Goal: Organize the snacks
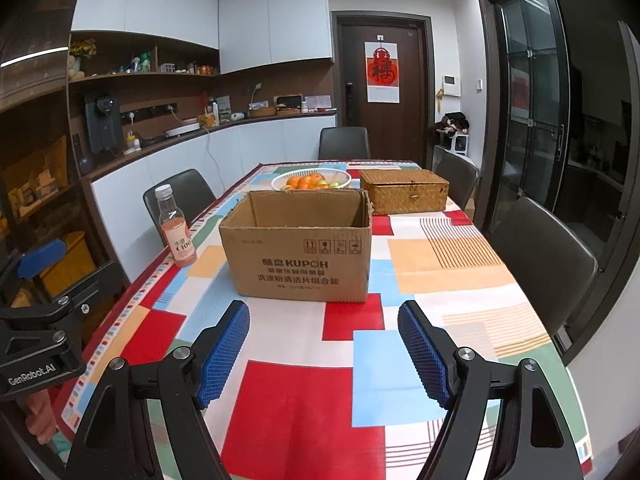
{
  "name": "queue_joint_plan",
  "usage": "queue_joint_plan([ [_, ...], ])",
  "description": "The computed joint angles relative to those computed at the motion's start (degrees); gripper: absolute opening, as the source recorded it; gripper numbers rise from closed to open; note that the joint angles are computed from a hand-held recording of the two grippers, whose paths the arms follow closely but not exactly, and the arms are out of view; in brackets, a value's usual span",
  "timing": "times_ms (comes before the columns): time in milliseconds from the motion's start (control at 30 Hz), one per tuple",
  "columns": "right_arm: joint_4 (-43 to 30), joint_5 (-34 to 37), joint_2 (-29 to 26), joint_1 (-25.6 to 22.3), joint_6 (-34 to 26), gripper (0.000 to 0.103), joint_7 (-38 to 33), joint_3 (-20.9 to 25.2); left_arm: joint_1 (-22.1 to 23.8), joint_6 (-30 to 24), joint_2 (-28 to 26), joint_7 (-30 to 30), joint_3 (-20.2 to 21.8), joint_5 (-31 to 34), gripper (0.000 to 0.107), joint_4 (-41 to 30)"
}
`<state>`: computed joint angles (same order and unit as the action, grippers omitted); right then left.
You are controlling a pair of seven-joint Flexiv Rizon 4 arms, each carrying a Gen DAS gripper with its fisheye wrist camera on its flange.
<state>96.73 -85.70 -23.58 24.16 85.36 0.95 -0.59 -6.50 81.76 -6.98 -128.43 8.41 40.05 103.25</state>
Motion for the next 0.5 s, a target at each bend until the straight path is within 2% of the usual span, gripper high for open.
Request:
queue_joint_plan([
  [300,0.2,1.9,0.1,0.3,-0.5,0.077,-1.7,0.1,0.1,-0.5,0.2,-0.3,-0.1,0.1,0.103,-0.1],
  [500,0.2,4.3,-0.1,1.1,-1.1,0.077,-3.9,-0.2,0.8,-0.1,-0.2,2.0,-0.4,-2.3,0.103,0.3],
])
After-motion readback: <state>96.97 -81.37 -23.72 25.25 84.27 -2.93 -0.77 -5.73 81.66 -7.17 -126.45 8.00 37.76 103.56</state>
